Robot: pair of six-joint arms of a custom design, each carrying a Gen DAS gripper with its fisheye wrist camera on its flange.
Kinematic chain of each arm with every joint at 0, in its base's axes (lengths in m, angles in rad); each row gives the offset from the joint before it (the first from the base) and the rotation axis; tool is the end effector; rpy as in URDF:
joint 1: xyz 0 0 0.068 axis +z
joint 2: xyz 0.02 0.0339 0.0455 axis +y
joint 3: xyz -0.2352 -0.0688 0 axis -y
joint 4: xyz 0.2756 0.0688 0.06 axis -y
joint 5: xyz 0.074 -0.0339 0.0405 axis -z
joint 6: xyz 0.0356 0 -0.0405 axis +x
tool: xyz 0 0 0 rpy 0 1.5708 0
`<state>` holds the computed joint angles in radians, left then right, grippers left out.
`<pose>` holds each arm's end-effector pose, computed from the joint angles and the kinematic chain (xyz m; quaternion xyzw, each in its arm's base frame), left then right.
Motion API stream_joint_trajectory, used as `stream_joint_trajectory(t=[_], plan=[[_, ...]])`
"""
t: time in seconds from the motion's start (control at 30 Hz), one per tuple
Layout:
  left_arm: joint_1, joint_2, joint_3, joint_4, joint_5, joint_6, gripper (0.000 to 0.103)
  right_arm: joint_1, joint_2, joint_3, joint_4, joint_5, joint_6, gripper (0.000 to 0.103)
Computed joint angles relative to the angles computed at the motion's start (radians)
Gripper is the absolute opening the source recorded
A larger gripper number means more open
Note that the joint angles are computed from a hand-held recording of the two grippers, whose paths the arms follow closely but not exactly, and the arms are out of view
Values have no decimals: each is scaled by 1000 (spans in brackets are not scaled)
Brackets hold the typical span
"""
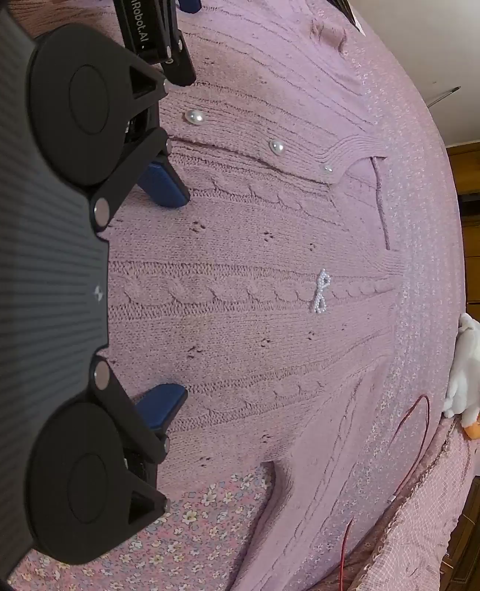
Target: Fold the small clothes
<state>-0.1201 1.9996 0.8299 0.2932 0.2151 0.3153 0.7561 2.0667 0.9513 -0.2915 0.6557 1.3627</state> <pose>0.3468 -0.0495 0.0135 0.2376 0.9050 -0.0675 0.3465 0.2504 0.2063 -0.0016 0.3070 0.8926 -0.0895 0.3178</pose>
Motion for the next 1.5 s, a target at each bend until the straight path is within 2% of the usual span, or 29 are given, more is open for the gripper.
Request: stream_joint_trajectory(t=[0.27,0.5,1.3,1.5], plan=[[-5,17,26,-26,-7,5,103,4,7,2,2,7,3,103],[-4,20,11,2,-5,5,103,14,22,7,5,20,12,103],[-3,13,8,-2,0,8,103,14,25,13,-1,18,21,103],[-8,12,32,-47,-9,-1,103,15,26,7,10,24,23,103]])
